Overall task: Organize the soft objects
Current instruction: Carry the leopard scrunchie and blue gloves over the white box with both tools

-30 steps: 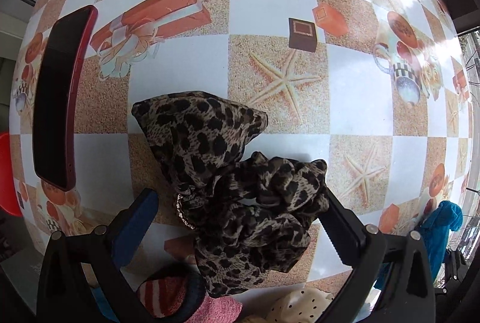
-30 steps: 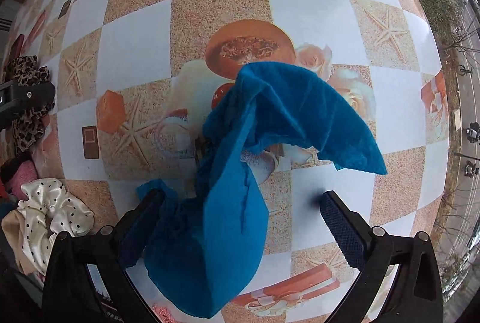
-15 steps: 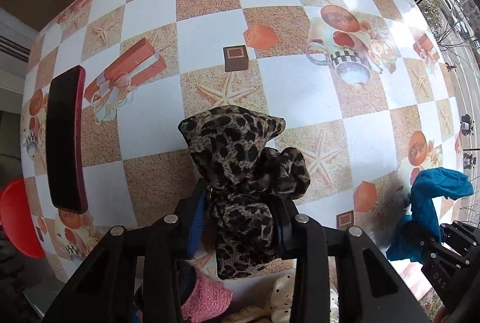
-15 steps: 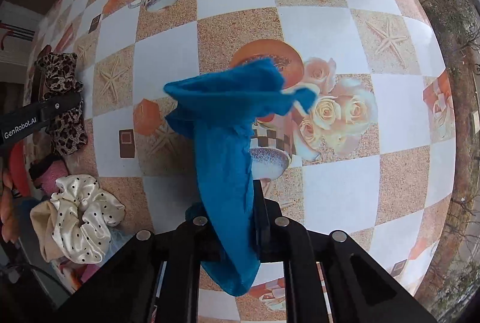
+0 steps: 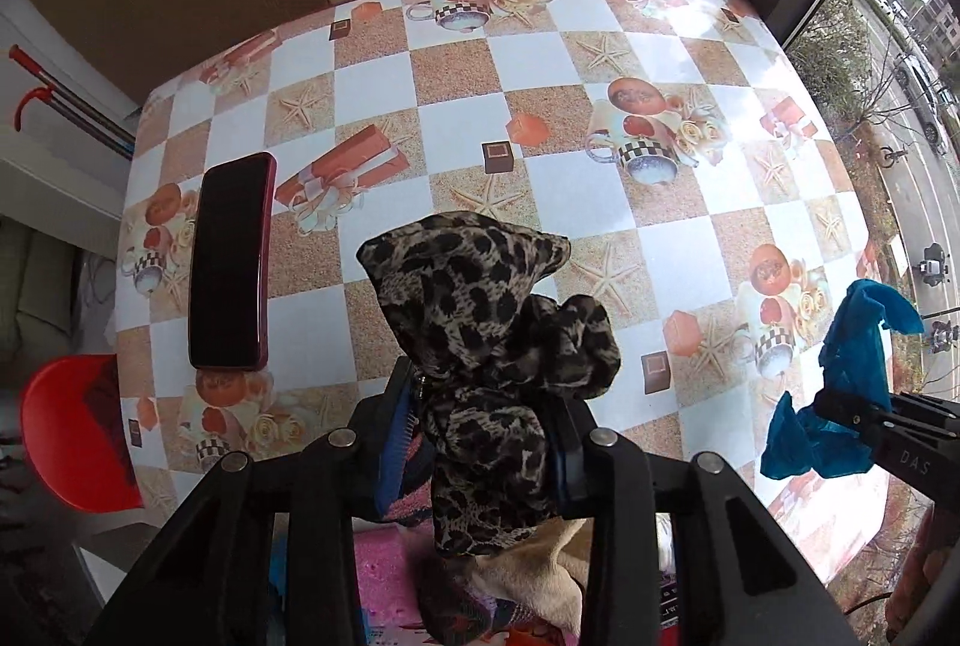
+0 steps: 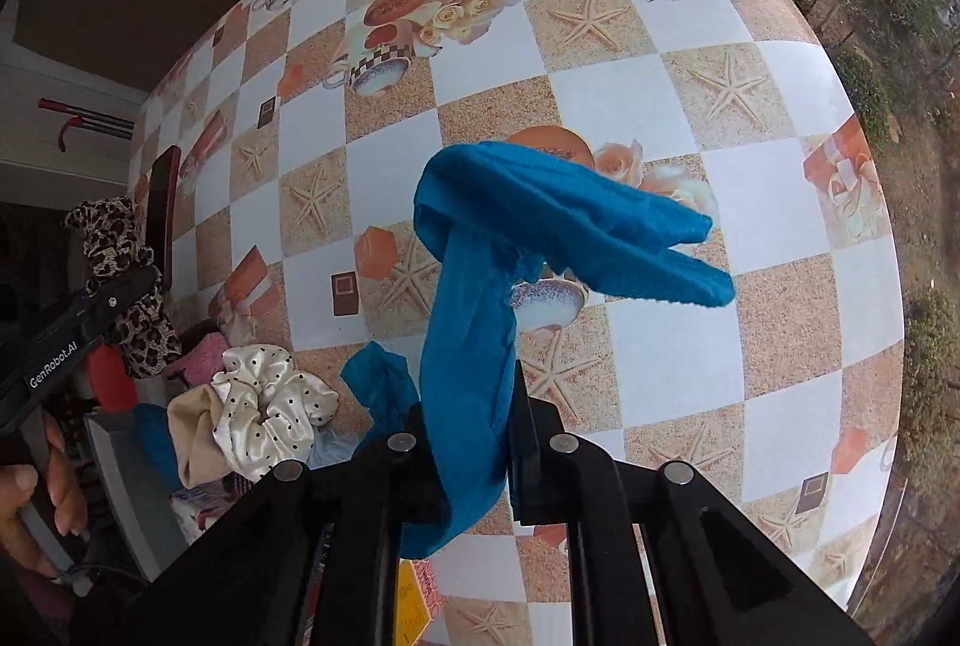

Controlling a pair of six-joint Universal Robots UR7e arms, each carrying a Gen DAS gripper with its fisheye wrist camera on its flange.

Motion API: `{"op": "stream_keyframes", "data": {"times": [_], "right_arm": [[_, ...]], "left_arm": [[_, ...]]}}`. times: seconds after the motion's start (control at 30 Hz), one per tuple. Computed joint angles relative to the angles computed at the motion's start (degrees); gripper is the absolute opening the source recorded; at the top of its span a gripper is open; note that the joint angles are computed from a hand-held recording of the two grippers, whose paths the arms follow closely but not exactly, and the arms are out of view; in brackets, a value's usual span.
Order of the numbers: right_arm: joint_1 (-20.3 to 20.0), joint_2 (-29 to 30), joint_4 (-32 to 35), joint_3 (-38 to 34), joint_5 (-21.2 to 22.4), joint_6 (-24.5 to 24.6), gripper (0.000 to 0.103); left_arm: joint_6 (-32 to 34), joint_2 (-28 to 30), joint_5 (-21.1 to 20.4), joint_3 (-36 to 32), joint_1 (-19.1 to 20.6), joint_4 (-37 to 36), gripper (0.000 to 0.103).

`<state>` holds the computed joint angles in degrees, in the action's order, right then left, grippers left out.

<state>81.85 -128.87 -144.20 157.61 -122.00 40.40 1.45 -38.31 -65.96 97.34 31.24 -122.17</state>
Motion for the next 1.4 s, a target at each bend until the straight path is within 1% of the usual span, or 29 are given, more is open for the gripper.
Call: {"op": "stream_keyframes", "data": {"times": [0.1, 0.2, 0.4, 0.57, 0.7, 0.83, 0.97, 1.1, 1.23, 1.33, 1.4], "right_arm": [[4.2, 1.3, 1.3, -1.2, -1.7, 3.0, 0.013], [9.2, 2.7, 3.2, -2.6, -3.3, 6.6, 0.013], [19.7, 6.4, 6.7, -5.6, -6.0, 15.3, 0.013], [28.1, 12.6, 9.5, -9.8, -9.1, 21.7, 0.013], [33.6, 19.5, 9.1, -13.5, -11.3, 25.4, 0.014], [37.2, 27.9, 6.1, -16.8, -12.4, 27.2, 0.014], [40.0, 36.2, 3.8, -20.3, -11.8, 28.6, 0.014], [42.5, 43.5, 2.8, -23.6, -10.8, 30.2, 0.014], [44.0, 50.1, 0.7, -26.0, -8.6, 31.1, 0.013], [44.7, 54.2, -0.2, -27.9, -7.1, 31.0, 0.014], [45.2, 56.2, 0.5, -29.6, -7.0, 30.6, 0.014]], "left_arm": [[-0.9, -4.0, 0.3, 3.0, -0.4, 0.6, 0.04], [-1.6, -7.4, 0.2, 5.3, -1.0, 1.5, 0.04], [-3.6, -14.6, 0.0, 10.8, -2.0, 4.3, 0.04], [-3.3, -20.9, -0.8, 15.1, -2.6, 5.5, 0.04], [-1.8, -24.8, -2.0, 16.8, -2.3, 6.8, 0.04], [1.4, -28.4, -2.2, 18.0, -1.2, 7.5, 0.04], [3.1, -32.4, -2.6, 18.4, 0.8, 9.1, 0.04], [4.7, -36.4, -1.6, 18.8, 2.5, 10.6, 0.04], [5.8, -39.4, 0.2, 18.6, 4.8, 12.5, 0.04], [6.1, -41.0, 1.6, 18.0, 6.9, 14.0, 0.04], [6.5, -41.8, 2.6, 17.7, 8.1, 15.0, 0.04]]}}
